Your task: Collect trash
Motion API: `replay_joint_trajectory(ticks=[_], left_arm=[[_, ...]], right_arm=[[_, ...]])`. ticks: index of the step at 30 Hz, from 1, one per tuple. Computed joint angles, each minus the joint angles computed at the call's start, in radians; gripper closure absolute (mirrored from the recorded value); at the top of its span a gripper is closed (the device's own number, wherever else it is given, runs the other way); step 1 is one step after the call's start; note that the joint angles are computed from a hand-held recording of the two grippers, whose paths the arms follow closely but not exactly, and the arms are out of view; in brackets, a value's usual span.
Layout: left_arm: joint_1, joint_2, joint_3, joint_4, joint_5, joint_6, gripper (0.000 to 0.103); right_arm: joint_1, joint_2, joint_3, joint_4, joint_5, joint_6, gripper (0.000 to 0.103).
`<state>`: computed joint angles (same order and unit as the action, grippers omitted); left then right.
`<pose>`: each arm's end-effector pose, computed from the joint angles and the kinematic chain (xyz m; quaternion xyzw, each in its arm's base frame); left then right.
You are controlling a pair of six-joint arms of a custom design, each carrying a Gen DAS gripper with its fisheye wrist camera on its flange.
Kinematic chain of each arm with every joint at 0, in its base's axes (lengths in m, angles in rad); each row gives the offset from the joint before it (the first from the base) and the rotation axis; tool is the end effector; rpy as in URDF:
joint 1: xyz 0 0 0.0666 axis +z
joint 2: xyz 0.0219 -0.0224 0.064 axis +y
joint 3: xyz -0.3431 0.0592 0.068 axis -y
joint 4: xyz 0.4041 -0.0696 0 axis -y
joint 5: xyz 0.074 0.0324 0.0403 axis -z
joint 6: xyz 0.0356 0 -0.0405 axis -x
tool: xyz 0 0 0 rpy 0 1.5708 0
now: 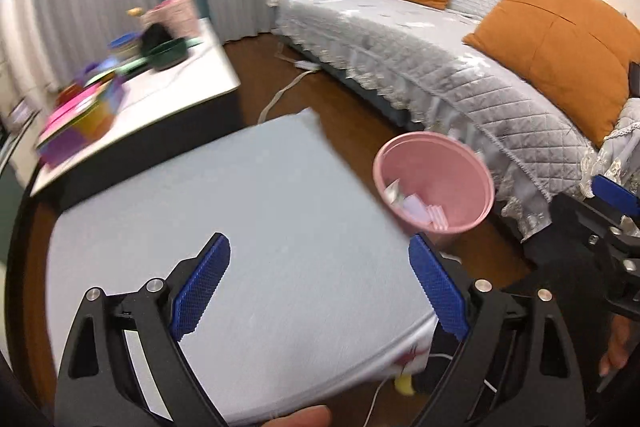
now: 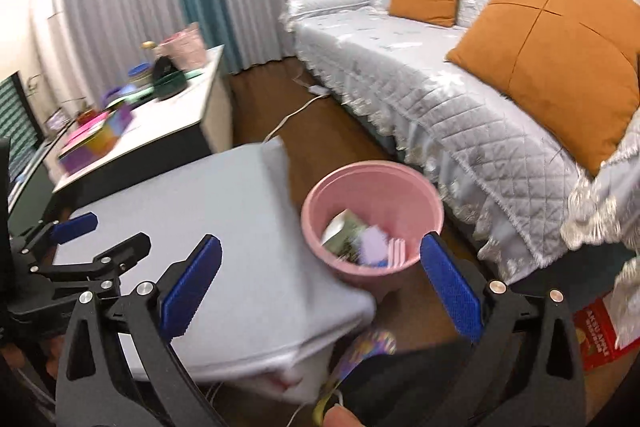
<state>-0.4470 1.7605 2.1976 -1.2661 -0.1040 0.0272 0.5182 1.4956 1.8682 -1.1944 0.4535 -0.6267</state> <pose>0.5364 -0.2535 0.5450 0.1755 0.9142 -0.0379 0.3632 0.4530 0.2399 0.5472 0.1313 0.9011 0.0172 0.4130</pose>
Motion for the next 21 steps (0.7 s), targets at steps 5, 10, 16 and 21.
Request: replay_joint_trajectory(ticks=[5,10,16,21], left_arm=[[0.014,-0.195,-0.256,0.015,-0.059,0.054,0.015],[0.024,-0.313,-0.391,0.033,-0.059,0.074,0.015],[0.011,-0.398,-0.473,0.074,-0.067,0.085,0.015],[0.004,-0.421,-0.491,0.088,-0.068,0.083,0.015]], right_arm=[[0.100,-0.046,-0.046,-0.029,0.030,-0.018,0.005],[0.173,-0.074,-0.082,-0.068,0.064,-0.051,0.005],[0.205,-0.094,-0.096,-0.088,0.108,-0.075,0.005],[0.228,-0.104,-0.100,-0.083,0.128,-0.059,0.005]])
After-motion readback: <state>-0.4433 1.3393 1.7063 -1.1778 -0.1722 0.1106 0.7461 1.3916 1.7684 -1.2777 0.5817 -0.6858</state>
